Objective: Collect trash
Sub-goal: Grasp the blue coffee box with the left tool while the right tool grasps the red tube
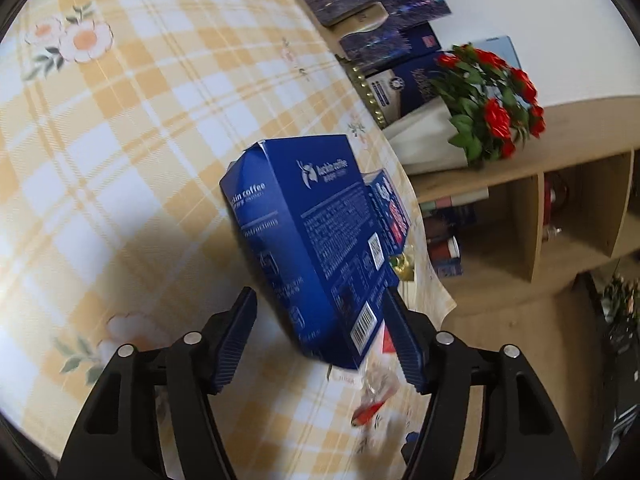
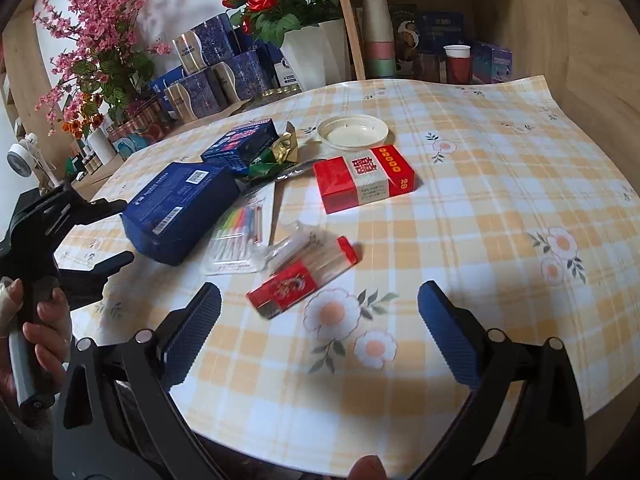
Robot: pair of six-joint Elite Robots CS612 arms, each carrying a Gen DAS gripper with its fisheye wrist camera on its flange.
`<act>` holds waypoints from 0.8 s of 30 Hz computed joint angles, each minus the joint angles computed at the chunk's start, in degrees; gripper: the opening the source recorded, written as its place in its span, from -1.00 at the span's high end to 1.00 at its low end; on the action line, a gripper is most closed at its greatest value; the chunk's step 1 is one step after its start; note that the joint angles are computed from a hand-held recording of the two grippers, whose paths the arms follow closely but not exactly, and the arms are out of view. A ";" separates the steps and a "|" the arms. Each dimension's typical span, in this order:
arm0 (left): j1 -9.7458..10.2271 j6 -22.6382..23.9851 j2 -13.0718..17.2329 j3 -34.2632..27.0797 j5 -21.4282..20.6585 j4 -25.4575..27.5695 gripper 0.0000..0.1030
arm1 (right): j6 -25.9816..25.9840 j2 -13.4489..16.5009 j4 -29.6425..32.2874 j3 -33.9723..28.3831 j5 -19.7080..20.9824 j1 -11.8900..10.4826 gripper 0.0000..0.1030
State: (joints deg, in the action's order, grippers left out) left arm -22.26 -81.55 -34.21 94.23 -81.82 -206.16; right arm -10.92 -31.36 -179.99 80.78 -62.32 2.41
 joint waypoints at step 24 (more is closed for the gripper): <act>-0.20 17.28 -5.53 3.32 4.93 4.21 0.62 | 1.41 1.26 9.24 -3.38 2.84 0.65 -0.61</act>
State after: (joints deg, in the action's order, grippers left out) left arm -22.45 -64.27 -39.75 97.55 -76.89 -201.95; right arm -9.50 -30.10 -170.75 77.39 -59.48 3.06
